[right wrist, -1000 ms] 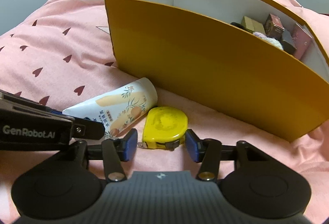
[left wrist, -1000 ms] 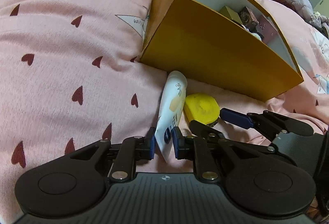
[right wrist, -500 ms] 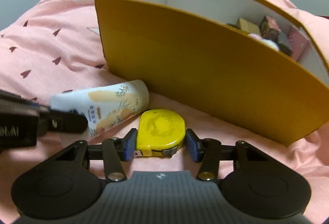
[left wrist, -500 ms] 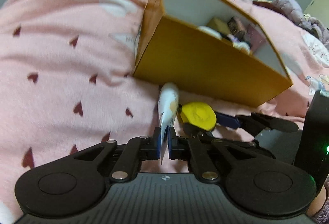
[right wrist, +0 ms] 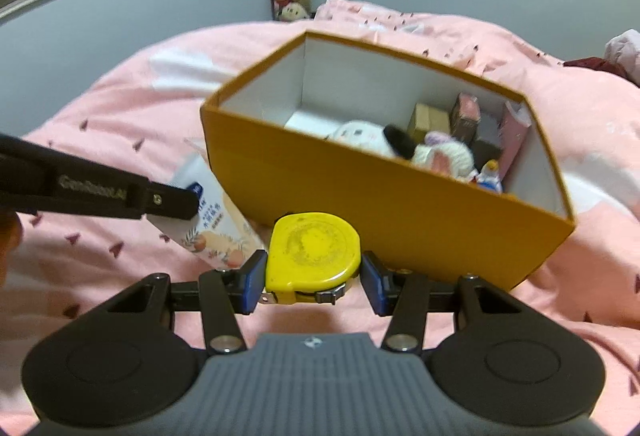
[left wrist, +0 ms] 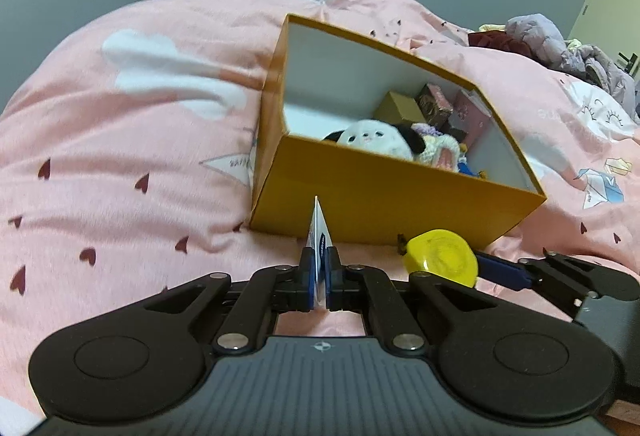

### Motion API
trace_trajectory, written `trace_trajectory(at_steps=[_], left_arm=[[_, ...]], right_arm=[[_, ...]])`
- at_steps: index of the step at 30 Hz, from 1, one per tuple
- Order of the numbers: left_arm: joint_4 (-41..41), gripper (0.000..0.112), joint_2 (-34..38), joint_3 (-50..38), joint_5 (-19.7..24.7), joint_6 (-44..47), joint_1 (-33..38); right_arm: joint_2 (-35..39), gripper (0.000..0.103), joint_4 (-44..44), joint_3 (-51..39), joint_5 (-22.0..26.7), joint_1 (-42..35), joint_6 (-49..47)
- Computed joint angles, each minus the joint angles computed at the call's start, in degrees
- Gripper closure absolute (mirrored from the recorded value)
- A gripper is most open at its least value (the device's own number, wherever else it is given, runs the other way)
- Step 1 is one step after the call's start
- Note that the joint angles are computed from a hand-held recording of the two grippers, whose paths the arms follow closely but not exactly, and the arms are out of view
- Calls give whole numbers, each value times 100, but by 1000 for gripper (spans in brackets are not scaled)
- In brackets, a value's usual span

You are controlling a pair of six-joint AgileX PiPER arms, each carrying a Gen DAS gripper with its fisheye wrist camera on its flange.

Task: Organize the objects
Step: 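Carry the lotion tube with the left tool into the box while the right tool carries the tape measure in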

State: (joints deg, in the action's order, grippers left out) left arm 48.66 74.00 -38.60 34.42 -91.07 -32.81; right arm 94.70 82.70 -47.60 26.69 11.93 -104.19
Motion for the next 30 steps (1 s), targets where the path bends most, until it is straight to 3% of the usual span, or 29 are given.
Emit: trace_trajectory(at_steps=[6, 13, 19, 23, 30], left_arm=[[-91, 108, -299, -300, 86, 353, 36], [-578, 108, -653, -857, -355, 1323, 634], [-233, 108, -154, -1500, -718, 1223, 1145], [438, 109, 344, -1854, -824, 745, 1357], [478, 108, 1180, -2370, -1155, 818, 1807]], right_arm=[[-317, 51, 30, -69, 396, -294, 74], [-222, 51, -225, -715, 719, -456, 633], [550, 51, -745, -1866, 581, -260, 1699], [1191, 51, -1130, -2737, 465, -82, 2315], [2637, 51, -3029, -4752, 200, 213, 4498]])
